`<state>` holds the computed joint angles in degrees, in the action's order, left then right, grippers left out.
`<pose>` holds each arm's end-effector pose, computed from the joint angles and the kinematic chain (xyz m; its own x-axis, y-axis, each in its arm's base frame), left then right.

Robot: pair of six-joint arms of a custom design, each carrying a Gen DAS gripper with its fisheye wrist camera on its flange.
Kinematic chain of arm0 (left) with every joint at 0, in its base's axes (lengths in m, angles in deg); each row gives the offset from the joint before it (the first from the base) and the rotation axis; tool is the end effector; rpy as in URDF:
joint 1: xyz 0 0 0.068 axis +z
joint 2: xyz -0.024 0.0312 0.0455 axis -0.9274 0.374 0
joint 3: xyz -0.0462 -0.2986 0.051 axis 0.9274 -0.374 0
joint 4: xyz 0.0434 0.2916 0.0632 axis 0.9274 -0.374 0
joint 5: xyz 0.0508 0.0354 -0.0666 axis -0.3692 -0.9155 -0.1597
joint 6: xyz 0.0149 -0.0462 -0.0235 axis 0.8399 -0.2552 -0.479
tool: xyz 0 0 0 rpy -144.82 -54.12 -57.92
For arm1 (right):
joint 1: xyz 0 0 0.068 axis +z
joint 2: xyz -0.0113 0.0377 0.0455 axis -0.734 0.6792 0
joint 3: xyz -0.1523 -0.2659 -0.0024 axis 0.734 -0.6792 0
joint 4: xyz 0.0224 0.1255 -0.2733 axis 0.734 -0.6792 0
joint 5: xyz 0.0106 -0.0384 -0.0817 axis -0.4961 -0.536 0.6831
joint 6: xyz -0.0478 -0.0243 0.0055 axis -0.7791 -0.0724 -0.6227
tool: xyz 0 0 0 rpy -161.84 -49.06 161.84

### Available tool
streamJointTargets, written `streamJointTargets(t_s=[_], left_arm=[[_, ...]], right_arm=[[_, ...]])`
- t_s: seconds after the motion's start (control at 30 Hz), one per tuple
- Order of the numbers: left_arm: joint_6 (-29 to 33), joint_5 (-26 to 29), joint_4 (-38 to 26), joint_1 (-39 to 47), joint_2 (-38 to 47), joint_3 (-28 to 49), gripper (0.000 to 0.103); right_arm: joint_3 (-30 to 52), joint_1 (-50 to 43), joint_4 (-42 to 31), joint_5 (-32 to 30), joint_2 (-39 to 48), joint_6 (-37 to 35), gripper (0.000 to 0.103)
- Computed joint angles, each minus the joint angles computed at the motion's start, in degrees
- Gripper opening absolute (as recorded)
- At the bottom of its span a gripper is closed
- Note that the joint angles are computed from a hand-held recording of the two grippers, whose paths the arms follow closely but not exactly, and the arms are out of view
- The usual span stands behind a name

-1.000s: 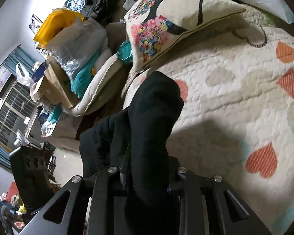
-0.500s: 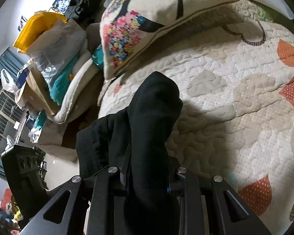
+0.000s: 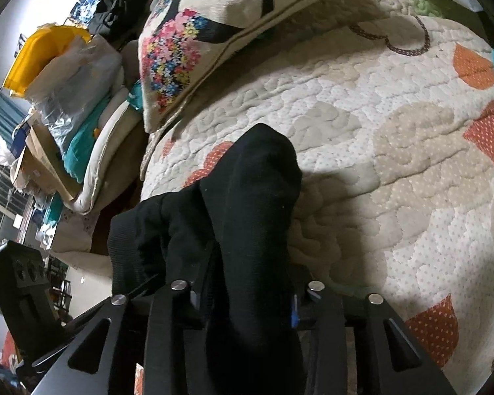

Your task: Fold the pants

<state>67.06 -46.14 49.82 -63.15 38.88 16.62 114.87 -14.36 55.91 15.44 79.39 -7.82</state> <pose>0.1772 0.0060 0.2009 -0.7974 -0.2500 -0.5493 -0.0805 0.9461 -0.3136 0.2378 0.1653 0.1743 -0.8626 0.1234 -0.4906 -0.2262 0.7734 0.5922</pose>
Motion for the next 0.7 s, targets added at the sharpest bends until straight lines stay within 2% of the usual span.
streamJointTargets(t_s=[0.13, 0.4, 0.53, 0.7], left_arm=[[0.03, -0.90, -0.18, -0.26, -0.54, -0.11, 0.045], [0.69, 0.53, -1.27, 2.10, -0.75, 0.21, 0.052], [1.37, -1.62, -1.74, 1.95, -2.34, 0.22, 0.056], [2.44, -1.58, -2.47, 2.91, -2.93, 0.30, 0.058]], right_arm=[[-1.14, -1.23, 0.52, -0.18, -0.92, 1.14, 0.047], [-2.33, -2.56, 1.10, 0.27, -2.09, 2.50, 0.049], [-2.73, -2.47, 0.85, 1.66, -2.43, 2.56, 0.053], [-3.17, -2.60, 0.64, 2.48, -2.94, 2.44, 0.057]])
